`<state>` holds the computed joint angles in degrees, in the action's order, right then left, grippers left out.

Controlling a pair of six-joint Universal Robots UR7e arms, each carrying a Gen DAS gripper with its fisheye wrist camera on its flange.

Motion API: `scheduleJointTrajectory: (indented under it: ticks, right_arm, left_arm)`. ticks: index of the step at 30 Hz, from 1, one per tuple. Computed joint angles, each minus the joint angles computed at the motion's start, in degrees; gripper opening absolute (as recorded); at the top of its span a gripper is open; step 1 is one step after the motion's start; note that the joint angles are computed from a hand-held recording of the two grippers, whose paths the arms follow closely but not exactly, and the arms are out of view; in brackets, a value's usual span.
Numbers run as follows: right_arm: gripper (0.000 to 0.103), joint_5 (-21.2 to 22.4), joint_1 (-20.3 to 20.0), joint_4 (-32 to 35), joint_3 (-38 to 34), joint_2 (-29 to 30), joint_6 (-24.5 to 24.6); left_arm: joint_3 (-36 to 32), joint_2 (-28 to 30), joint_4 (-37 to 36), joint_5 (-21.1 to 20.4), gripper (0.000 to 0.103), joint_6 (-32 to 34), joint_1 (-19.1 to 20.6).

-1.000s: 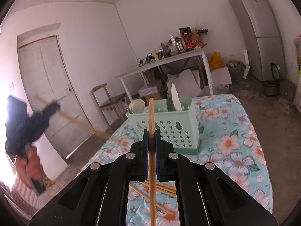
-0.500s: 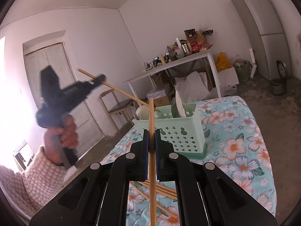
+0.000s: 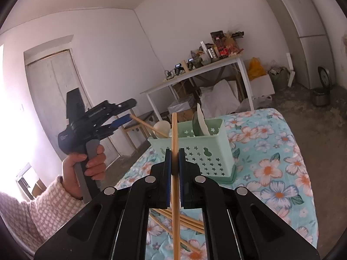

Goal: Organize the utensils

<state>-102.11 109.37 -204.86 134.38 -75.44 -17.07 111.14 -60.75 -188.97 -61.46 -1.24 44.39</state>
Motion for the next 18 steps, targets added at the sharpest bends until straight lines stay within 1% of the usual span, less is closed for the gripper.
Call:
scheduleJointTrajectory:
  ticks: [3, 6, 8, 12, 15, 18]
  right_arm:
    - [0.005, 0.0, 0.7, 0.2, -1.5, 0.5, -0.6]
    - [0.005, 0.1, 1.7, 0.7, -4.2, 1.4, -2.0]
    - [0.005, 0.6, 2.0, 1.1, -6.1, 2.0, -2.8]
    - [0.005, 1.1, 3.2, 2.2, -11.6, 4.7, -5.2]
    - [0.005, 0.8, 4.0, 3.0, -16.2, 7.4, -6.9]
    - [0.005, -0.1, 4.9, 3.1, -21.8, 11.0, -8.2]
  left_arm:
    - [2.4, -1.6, -3.5, 1.9, 0.081, 0.4, -0.8]
    - [7.1, -4.2, -7.3, 5.4, 0.086, 0.8, -2.1]
    - [10.2, -6.2, -7.7, 7.1, 0.088, 0.6, -2.6]
    - [16.9, -10.1, -5.9, 9.9, 0.093, -1.9, -3.7]
    - [20.9, -12.6, -1.6, 10.6, 0.094, -5.4, -4.0]
    - [24.0, -13.5, -0.4, 10.5, 0.095, -7.7, -3.9]
